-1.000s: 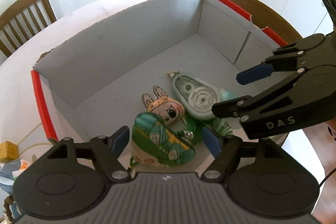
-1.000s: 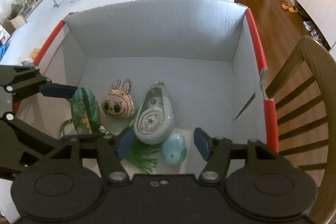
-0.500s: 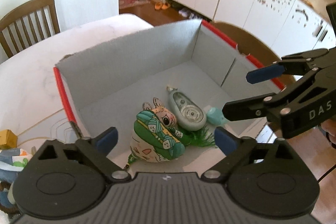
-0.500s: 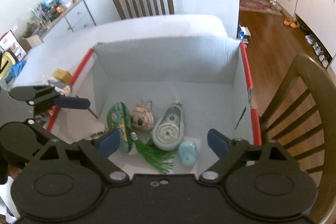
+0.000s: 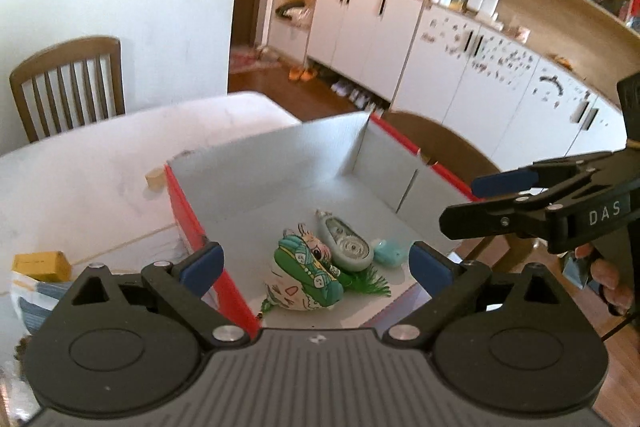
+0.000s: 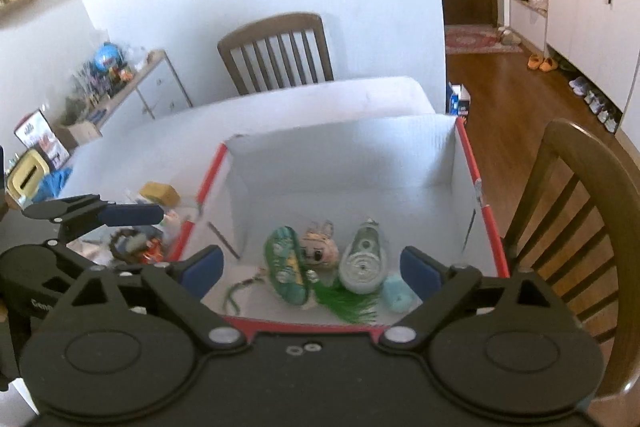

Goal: Organize objects
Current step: 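Withdraw both tools from the box back toward the pile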

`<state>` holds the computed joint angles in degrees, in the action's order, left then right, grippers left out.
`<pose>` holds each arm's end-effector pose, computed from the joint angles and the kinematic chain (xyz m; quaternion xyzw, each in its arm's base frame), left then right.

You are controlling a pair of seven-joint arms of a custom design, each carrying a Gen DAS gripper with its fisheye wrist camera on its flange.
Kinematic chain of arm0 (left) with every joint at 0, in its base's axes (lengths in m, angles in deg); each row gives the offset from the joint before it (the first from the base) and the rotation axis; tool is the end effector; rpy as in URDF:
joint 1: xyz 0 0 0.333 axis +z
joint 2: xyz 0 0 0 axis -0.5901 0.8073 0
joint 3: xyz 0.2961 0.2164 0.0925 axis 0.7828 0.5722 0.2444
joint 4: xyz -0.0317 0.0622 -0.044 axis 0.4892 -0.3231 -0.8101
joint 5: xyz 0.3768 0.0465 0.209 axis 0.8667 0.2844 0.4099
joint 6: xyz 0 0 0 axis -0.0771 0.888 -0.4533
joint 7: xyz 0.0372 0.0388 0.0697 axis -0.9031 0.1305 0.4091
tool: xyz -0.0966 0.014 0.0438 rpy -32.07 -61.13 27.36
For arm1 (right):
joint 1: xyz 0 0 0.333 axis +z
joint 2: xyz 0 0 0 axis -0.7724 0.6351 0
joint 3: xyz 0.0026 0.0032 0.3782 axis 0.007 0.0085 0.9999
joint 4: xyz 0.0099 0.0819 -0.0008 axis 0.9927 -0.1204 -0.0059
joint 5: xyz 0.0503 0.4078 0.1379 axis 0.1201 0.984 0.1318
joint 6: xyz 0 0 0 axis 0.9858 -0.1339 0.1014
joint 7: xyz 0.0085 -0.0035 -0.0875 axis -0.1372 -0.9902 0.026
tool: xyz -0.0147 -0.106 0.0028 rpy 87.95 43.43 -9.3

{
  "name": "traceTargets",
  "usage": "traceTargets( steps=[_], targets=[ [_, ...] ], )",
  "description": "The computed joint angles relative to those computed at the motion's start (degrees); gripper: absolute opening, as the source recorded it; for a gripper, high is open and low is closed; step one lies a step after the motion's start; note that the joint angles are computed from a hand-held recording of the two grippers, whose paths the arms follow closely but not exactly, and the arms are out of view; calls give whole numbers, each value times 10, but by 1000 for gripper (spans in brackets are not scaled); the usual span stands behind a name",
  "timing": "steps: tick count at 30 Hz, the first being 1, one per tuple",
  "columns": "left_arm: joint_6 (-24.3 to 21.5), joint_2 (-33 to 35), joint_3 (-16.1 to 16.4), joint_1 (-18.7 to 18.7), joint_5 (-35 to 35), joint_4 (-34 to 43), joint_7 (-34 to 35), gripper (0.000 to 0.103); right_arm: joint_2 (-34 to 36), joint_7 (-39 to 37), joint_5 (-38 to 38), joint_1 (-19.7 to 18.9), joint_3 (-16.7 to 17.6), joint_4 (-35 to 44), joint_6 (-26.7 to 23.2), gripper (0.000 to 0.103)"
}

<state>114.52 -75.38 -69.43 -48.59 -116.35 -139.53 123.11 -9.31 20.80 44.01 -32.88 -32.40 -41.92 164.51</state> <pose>0.5828 -0.2385 0.5563 -0.5263 0.7357 -0.3941 0.1626 0.5568 0.1562 0.5818 -0.7388 0.5443 -0.1053 0.3833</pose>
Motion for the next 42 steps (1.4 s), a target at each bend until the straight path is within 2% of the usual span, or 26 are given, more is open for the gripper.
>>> traceTargets(
  steps=[3,6,10,13,16,18,22,27,33,38,42],
  targets=[
    [6,-30,8,-5,-93,-22,89,100,-29,2,16,14,7,-30,41,101],
    [-1,-62,34,-23,-186,-46,180,103,-51,28,7,30,14,-54,78,102],
    [-15,-99,67,-39,-256,-75,253,103,-69,85,-32,48,31,-83,135,102],
    [-5,-130,85,-50,-281,-106,289,103,-72,141,-80,49,54,-97,174,102],
    [-1,-159,103,-54,-281,-133,303,103,-67,199,-126,48,74,-96,185,102],
    [2,-178,107,-44,-248,-150,283,103,-63,243,-161,39,93,-96,192,102],
    [19,-214,148,-62,-233,-183,290,103,-47,299,-219,41,108,-83,191,102],
    [13,-248,190,-60,-192,-218,271,103,-22,372,-303,42,127,-60,185,102],
    [12,-273,235,-59,-169,-252,263,103,21,416,-377,67,124,-16,154,102],
    [23,-272,279,-75,-176,-264,278,103,60,447,-430,85,121,22,120,102],
    [34,-249,289,-62,-168,-270,274,103,92,437,-439,105,116,46,99,100]
  ],
)
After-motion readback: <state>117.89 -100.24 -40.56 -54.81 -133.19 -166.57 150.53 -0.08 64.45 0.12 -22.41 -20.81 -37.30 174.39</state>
